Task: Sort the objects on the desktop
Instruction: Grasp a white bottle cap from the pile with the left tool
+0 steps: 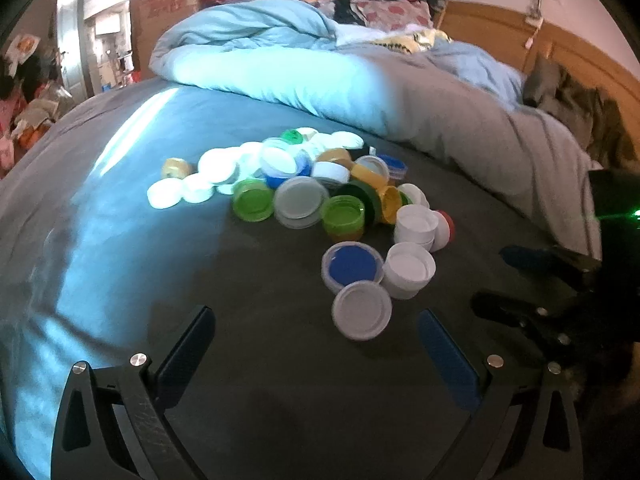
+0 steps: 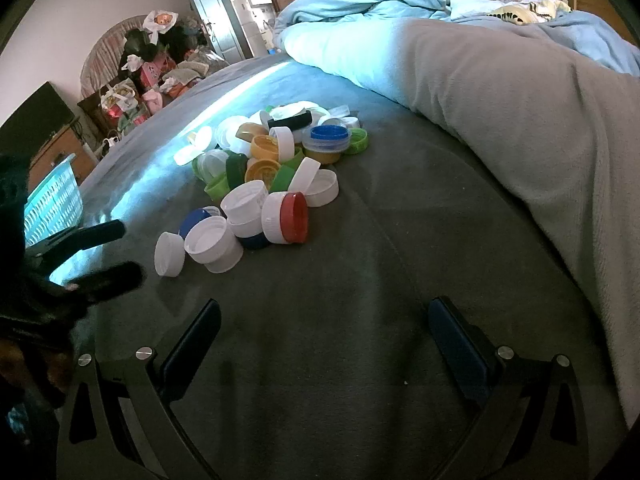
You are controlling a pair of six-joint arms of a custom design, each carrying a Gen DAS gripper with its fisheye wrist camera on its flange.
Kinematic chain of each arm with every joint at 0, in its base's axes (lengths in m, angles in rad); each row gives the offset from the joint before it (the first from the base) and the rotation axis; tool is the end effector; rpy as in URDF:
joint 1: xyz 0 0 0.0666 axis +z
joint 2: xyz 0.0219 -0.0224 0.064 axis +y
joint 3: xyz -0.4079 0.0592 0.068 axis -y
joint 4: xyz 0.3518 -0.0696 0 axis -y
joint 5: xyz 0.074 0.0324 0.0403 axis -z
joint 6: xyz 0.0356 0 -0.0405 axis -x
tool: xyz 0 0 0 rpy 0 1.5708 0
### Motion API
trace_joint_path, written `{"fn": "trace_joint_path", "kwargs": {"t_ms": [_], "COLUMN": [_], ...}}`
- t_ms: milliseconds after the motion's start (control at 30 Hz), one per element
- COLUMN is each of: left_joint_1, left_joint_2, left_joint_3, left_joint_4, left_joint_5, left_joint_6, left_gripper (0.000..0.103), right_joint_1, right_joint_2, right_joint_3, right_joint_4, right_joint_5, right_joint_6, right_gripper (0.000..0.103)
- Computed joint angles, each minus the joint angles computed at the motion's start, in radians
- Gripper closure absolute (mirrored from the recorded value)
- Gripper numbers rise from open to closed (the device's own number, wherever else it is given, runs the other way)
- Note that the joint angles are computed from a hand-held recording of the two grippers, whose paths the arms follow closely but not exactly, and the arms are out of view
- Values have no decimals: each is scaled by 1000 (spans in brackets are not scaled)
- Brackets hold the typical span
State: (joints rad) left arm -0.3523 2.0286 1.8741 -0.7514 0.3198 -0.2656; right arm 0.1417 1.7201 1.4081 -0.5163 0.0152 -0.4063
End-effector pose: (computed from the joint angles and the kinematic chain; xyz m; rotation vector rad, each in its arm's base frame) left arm 0.6316 -0.2445 0.3273 0.8779 2.3003 -0.4329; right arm 0.5531 0.0780 0.3350 0.3253 2.3904 0.2365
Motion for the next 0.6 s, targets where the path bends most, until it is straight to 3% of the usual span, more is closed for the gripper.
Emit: {"fn": "trace_joint_path", "kwargs": {"t_ms": [100,167,200,233,267,333,467,533,600], "left_joint_1": [-17,-14,-19,-10,1,16,33,44,53], "left_joint_2": [31,47,48,48,51,49,14,-2,-7], "left_joint_3": [35,57,55,59,70,74,17,-12,-21], "left_joint_4": [-43,-84,-71,-72,-84,-96,-44,-23,-20], "left_joint_5": [-21,-4,-10,10,35,49,16,7,14], "left_joint_6": [-34,-60,-45,-25,-4,14,41,44,58], "left_gripper": [7,26,28,38,55,69,69,69,69], "right_joint_1": [0,-1,0,0,0,5,21,28,44], "right_joint_2": [-1,0,0,1,2,-1,-32,-43,-34], "right_joint_3": [-4,-3,-3,-3,-1,2,-17,-20,-1], "right_joint_4": [6,6,6,6,2,-7,1,22,25], "right_joint_5": [-2,-3,-2,-2,0,22,64,32,-3], "right_joint_6": [-2,-2,-2,-2,-1,-2,-15,-15,-3], "right_gripper": [0,0,0,0,0,2,22,22,32]}}
